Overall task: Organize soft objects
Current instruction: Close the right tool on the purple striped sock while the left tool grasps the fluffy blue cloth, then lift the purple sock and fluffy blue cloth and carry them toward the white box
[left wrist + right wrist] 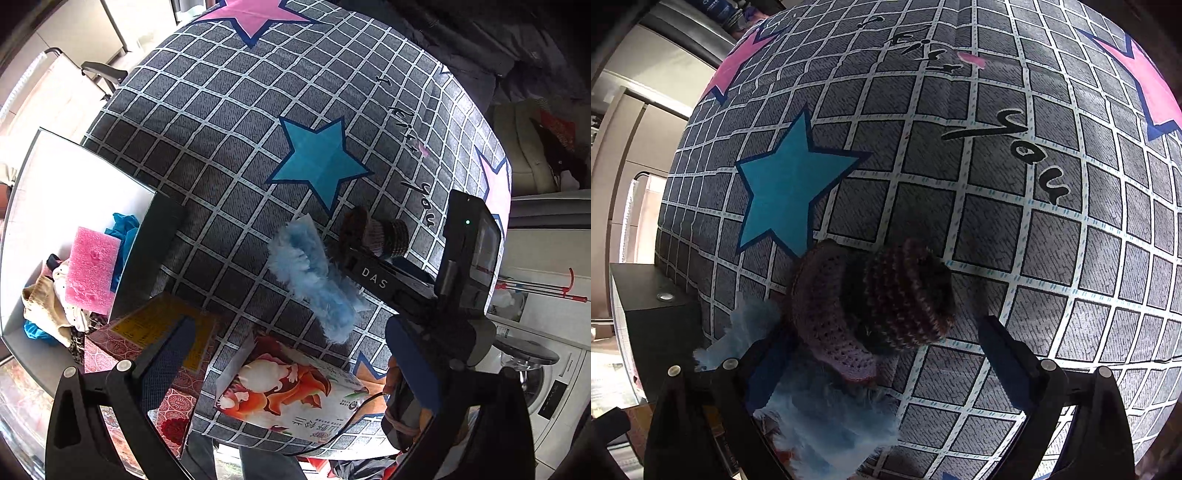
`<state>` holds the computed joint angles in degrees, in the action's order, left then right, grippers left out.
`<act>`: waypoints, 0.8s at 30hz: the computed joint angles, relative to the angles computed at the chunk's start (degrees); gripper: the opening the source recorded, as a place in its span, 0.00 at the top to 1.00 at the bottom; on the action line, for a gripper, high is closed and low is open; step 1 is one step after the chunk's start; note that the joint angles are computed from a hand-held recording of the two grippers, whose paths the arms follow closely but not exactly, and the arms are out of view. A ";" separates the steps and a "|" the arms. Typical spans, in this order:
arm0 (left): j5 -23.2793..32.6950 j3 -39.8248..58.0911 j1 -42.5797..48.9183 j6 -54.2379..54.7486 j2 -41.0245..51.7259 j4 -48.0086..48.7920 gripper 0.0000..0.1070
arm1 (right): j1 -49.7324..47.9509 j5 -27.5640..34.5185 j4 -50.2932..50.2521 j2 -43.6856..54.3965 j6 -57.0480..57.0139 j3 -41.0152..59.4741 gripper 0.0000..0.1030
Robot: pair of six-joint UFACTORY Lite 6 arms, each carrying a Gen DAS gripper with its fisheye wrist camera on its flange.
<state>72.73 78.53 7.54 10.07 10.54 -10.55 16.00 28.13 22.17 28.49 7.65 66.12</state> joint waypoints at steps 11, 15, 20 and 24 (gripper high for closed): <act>-10.09 -8.73 -9.94 -7.54 2.26 1.62 0.04 | -17.93 1.71 9.56 -20.58 -19.12 -22.87 0.48; -15.68 -10.16 -13.87 -13.89 8.39 2.95 0.04 | -26.31 4.50 6.54 -29.55 -21.52 -32.90 0.44; -19.48 -8.28 -16.15 -20.59 15.73 3.23 0.04 | -31.35 4.58 7.00 -34.02 -25.13 -36.84 0.31; -22.03 -7.61 -18.24 -22.10 19.15 5.64 0.04 | -26.72 1.35 2.53 -31.27 -20.40 -34.82 0.09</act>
